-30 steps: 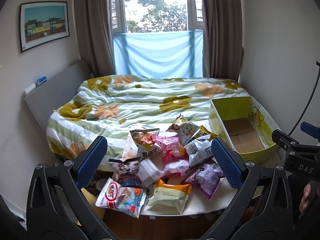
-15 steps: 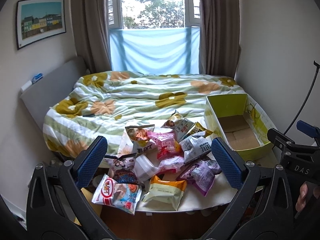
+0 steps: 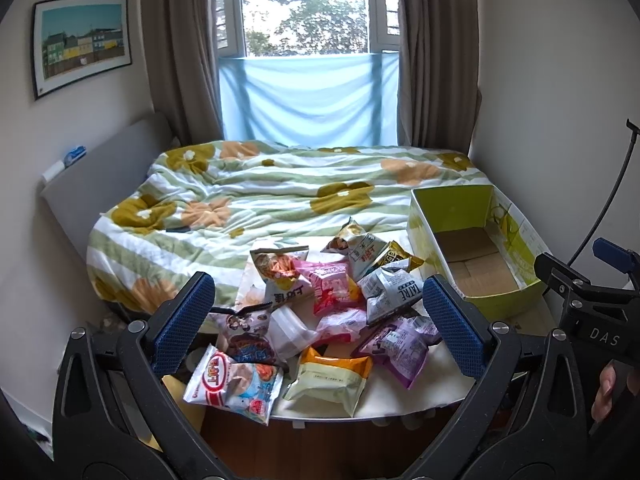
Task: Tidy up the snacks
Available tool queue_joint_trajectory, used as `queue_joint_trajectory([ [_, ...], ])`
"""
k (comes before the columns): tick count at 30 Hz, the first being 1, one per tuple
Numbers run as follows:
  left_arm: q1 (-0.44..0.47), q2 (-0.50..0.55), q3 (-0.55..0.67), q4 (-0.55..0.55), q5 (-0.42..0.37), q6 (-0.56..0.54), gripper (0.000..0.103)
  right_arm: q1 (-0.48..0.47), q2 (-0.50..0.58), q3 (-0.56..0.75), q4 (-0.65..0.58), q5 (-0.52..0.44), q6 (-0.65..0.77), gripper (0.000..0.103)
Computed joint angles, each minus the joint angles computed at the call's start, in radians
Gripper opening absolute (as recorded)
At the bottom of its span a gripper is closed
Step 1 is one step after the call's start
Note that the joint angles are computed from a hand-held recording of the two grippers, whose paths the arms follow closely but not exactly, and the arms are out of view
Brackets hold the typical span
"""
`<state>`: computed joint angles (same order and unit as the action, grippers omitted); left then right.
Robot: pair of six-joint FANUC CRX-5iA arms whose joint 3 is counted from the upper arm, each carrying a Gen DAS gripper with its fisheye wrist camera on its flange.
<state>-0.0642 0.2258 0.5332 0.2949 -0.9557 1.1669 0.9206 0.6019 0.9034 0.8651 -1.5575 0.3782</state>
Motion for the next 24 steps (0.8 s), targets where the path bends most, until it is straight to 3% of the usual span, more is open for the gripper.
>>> queue_joint_trajectory([
  [12, -0.003, -0.004, 0.008, -0.031, -0.011, 0.025, 0.102, 0.001, 0.002, 0.006, 0.005, -0.002, -0.002, 0.103],
  [18, 0.001, 0.016, 0.044, -0.090, -0.095, 0.094, 0.102, -0.017, -0.093, -0.137, -0.080, 0.121, -0.022, 0.103],
  [24, 0.020, 0.028, 0.017, -0.178, -0.160, 0.157, 0.102, -0.058, -0.121, -0.220, -0.259, 0.242, 0.008, 0.103],
])
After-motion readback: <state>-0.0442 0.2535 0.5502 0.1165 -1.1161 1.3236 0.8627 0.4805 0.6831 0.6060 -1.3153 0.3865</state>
